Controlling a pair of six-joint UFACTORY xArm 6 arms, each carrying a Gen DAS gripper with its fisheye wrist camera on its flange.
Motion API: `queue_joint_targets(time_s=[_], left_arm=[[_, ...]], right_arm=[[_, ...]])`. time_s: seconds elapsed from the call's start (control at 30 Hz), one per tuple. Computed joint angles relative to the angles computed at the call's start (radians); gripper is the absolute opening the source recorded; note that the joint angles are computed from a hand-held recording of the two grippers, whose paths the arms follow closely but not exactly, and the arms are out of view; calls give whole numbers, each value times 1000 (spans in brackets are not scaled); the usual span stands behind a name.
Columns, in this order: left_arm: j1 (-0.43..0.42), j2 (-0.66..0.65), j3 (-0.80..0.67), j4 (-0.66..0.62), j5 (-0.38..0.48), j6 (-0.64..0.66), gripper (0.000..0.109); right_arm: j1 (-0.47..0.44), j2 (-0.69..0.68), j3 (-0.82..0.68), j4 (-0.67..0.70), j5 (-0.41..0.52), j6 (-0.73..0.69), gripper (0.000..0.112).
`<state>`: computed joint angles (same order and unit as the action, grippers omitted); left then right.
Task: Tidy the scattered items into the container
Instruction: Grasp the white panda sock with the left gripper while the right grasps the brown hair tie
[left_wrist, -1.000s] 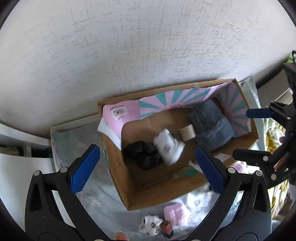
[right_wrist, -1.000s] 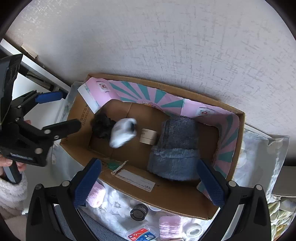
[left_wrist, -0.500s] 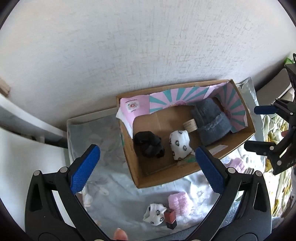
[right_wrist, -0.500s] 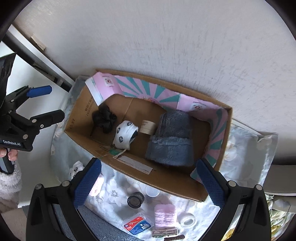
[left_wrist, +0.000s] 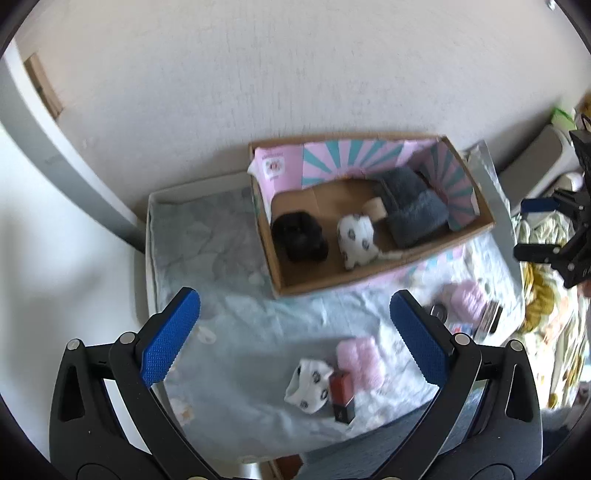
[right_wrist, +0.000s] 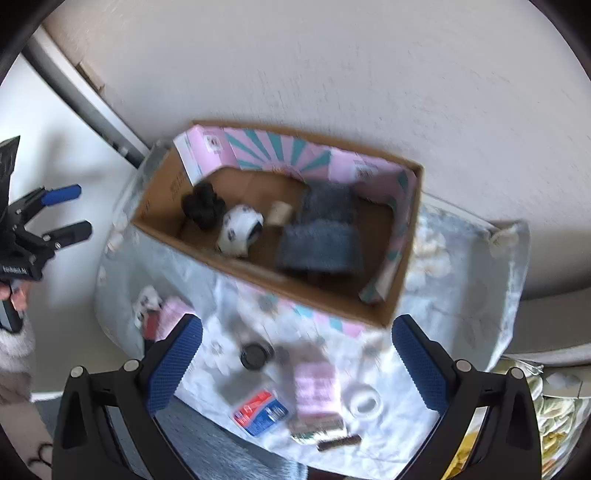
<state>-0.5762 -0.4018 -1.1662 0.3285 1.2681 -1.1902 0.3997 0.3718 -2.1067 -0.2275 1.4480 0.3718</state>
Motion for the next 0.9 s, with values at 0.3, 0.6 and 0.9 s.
queue_joint_targets(time_s=[0.3, 0.6, 0.9], left_arm=[[-137, -105, 163, 23, 21, -103, 101], [-216, -134, 315, 2, -76, -115, 94], [-236, -104, 399, -13, -199, -58, 91]], right_arm=[[9, -305, 487, -19, -132, 28, 103], [20, -466, 748, -22, -188, 89, 103], [43, -588, 968, -99, -219, 142, 102]])
